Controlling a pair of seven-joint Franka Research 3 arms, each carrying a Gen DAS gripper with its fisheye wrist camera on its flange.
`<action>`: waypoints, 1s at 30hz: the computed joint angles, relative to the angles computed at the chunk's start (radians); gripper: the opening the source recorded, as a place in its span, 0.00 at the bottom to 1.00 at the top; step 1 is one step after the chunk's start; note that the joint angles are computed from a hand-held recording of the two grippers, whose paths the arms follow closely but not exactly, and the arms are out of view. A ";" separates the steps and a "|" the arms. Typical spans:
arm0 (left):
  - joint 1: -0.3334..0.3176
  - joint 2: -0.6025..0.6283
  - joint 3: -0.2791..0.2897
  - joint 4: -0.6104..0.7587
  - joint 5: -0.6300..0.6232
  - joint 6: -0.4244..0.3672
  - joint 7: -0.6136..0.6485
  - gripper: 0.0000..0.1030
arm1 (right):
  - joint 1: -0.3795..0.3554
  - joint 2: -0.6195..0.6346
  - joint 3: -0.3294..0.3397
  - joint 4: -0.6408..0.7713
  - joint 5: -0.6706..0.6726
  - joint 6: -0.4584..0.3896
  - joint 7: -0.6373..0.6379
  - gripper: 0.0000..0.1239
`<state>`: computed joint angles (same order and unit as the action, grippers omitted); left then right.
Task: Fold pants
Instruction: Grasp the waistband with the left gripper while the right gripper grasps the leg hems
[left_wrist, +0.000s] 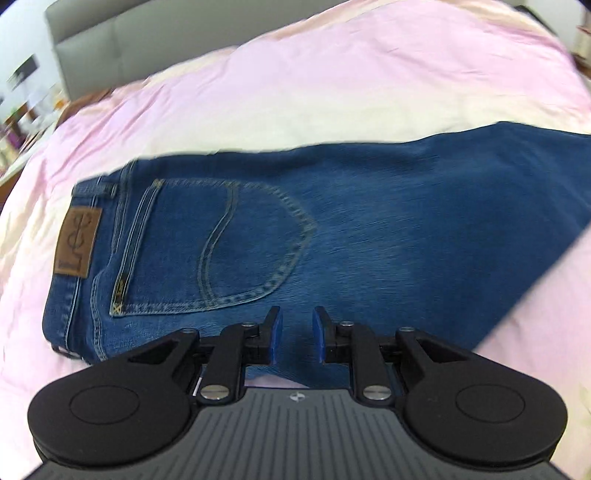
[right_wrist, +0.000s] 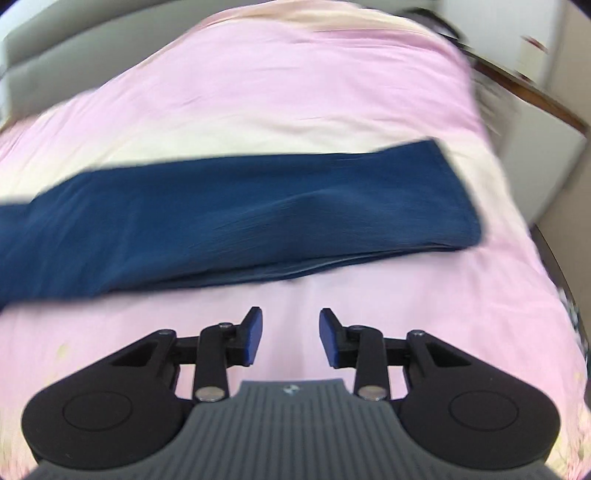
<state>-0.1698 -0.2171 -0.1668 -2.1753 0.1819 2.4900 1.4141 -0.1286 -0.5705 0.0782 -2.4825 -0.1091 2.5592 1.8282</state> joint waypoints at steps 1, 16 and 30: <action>0.012 0.008 -0.009 0.004 0.032 -0.009 -0.032 0.23 | -0.029 0.004 -0.008 -0.001 -0.007 0.016 0.025 0.23; 0.016 0.099 -0.042 0.084 0.230 -0.103 -0.210 0.23 | -0.092 0.279 -0.196 0.011 0.266 0.449 0.238 0.27; -0.004 0.155 -0.046 0.144 0.326 -0.199 -0.239 0.10 | -0.441 0.256 0.162 0.131 -0.319 0.243 0.559 0.01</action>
<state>-0.1738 -0.0626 -0.2129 -2.0317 0.5077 2.2914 1.1750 -0.5698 -0.3142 0.2399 -2.3516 -0.4285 2.8022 2.3877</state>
